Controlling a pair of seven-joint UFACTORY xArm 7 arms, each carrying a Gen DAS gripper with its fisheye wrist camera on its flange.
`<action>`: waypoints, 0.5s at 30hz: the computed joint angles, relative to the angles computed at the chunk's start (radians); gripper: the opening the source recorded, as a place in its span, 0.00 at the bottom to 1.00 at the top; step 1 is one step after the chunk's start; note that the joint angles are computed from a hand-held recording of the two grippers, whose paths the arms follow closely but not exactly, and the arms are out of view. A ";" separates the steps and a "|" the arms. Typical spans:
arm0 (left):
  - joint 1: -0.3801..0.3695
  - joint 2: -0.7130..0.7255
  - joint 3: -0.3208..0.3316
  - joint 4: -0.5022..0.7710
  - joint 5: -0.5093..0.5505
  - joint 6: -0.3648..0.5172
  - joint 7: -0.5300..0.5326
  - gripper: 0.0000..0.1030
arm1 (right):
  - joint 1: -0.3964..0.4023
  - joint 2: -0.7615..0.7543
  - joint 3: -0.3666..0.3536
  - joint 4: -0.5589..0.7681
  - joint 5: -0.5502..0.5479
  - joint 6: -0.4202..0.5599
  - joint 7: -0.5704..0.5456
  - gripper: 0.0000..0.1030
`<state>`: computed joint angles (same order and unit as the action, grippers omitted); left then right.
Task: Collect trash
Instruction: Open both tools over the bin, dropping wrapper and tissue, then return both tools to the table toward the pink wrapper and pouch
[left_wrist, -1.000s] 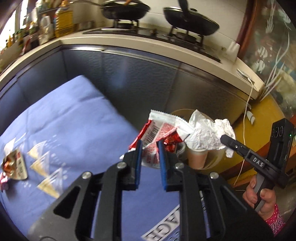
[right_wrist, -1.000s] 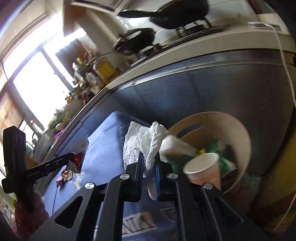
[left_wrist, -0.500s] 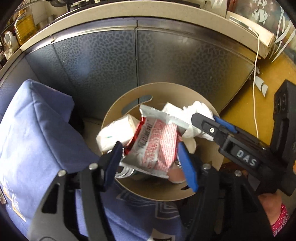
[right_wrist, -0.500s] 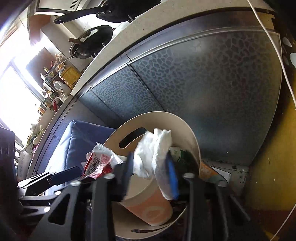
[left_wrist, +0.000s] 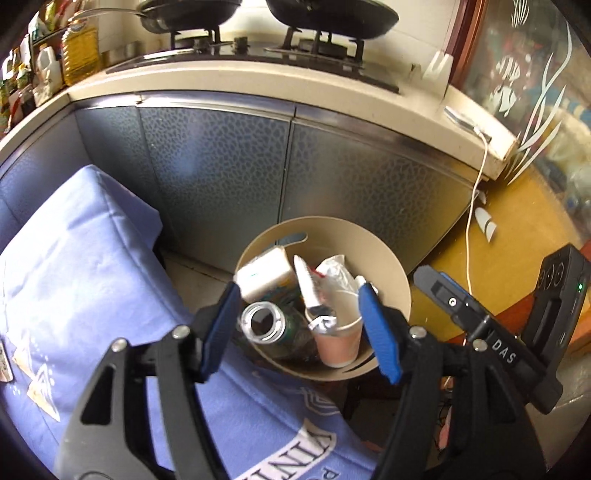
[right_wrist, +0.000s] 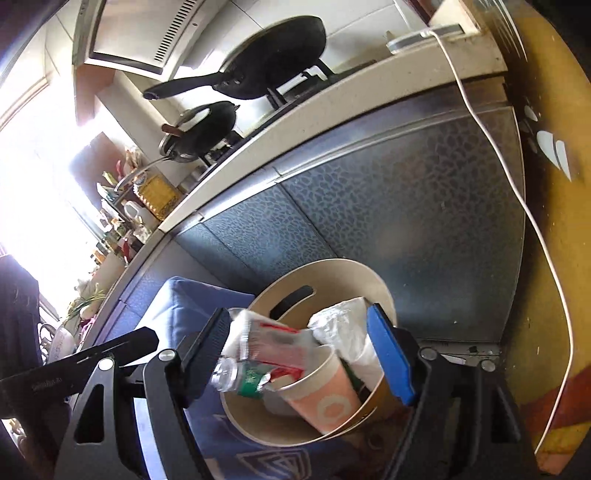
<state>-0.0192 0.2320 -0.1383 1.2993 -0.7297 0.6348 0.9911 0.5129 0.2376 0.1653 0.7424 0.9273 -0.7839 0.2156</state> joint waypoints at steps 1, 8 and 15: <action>0.010 -0.014 0.003 -0.010 -0.012 0.004 0.010 0.62 | 0.013 -0.004 0.004 0.005 0.018 -0.010 -0.019 0.73; 0.065 -0.134 0.067 -0.157 -0.128 -0.065 0.169 0.62 | 0.077 0.008 0.044 0.094 0.078 0.007 -0.110 0.73; 0.147 -0.150 0.158 -0.216 -0.216 -0.111 0.289 0.62 | 0.164 0.115 0.033 0.341 0.182 0.160 -0.332 0.73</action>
